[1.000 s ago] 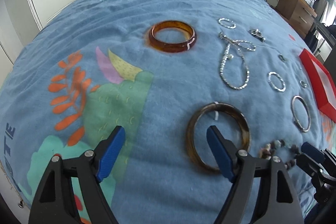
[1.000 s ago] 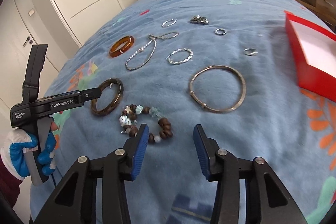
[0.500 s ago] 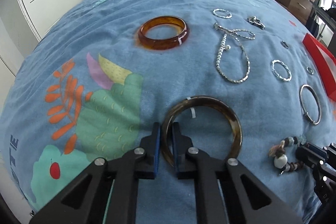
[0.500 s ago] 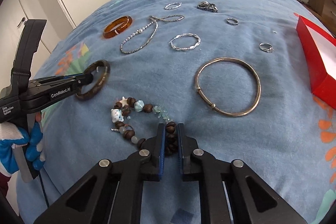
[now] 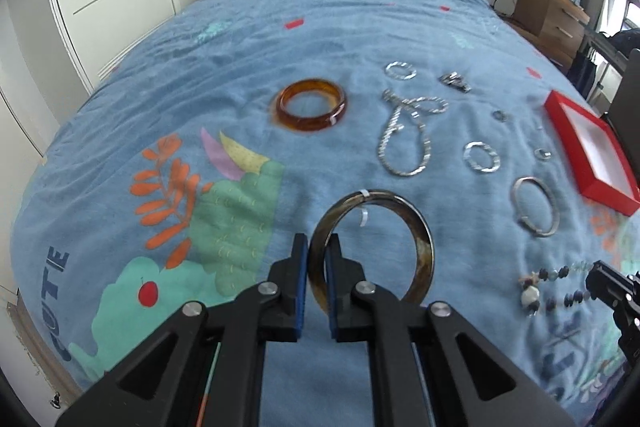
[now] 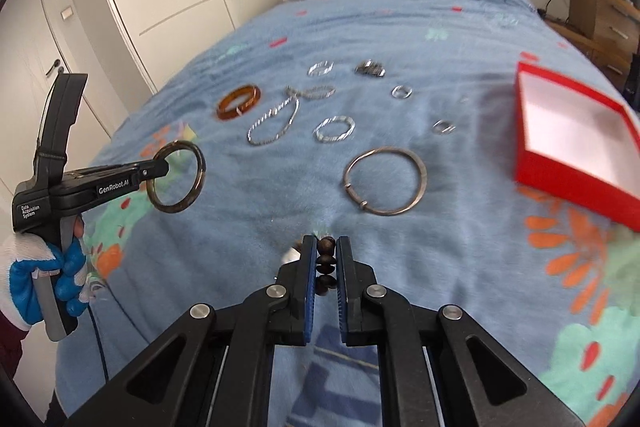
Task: Organize jewelry
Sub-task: 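Carry both items into the red box and open both tools to release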
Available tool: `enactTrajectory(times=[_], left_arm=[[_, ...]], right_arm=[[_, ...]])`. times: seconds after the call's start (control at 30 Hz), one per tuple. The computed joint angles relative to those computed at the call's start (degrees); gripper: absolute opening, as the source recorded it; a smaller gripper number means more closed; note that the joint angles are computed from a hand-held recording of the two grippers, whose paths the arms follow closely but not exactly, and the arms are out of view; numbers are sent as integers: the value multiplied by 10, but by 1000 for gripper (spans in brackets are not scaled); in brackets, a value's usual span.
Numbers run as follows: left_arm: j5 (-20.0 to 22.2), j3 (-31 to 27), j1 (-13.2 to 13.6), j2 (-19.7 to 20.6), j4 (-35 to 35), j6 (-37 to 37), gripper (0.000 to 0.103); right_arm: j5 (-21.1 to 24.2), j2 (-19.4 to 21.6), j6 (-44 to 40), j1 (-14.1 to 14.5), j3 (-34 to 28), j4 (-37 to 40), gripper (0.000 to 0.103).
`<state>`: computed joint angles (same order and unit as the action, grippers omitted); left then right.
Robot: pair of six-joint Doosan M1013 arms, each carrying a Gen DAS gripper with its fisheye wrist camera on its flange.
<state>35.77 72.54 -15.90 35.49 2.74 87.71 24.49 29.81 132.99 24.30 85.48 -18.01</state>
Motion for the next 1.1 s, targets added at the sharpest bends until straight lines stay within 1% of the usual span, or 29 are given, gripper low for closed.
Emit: enactTrajectory(times=[0.13, 0.27, 0.43, 0.5, 0.6, 0.7, 0.9, 1.1], left_arm=[[-10, 13, -9, -22, -21, 24, 8], [-13, 7, -24, -33, -53, 53, 8], [-5, -20, -51, -32, -98, 96, 8], [7, -39, -63, -24, -117, 110, 8], [28, -77, -82, -4, -132, 123, 8], [51, -127, -103, 25, -141, 130, 8], [96, -223, -131, 90, -141, 126, 8], [167, -355, -148, 176, -126, 99, 8]], right_arm=[[-10, -27, 66, 1, 26, -66, 9], [-15, -54, 138, -6, 47, -141, 9], [-7, -89, 200, -21, 74, -217, 9], [-4, -99, 221, -32, 81, -241, 9], [1, -110, 235, -51, 87, -262, 9], [3, -112, 221, -75, 83, -260, 9], [-8, -90, 177, -120, 62, -232, 9], [-23, -60, 119, -157, 40, -177, 9]])
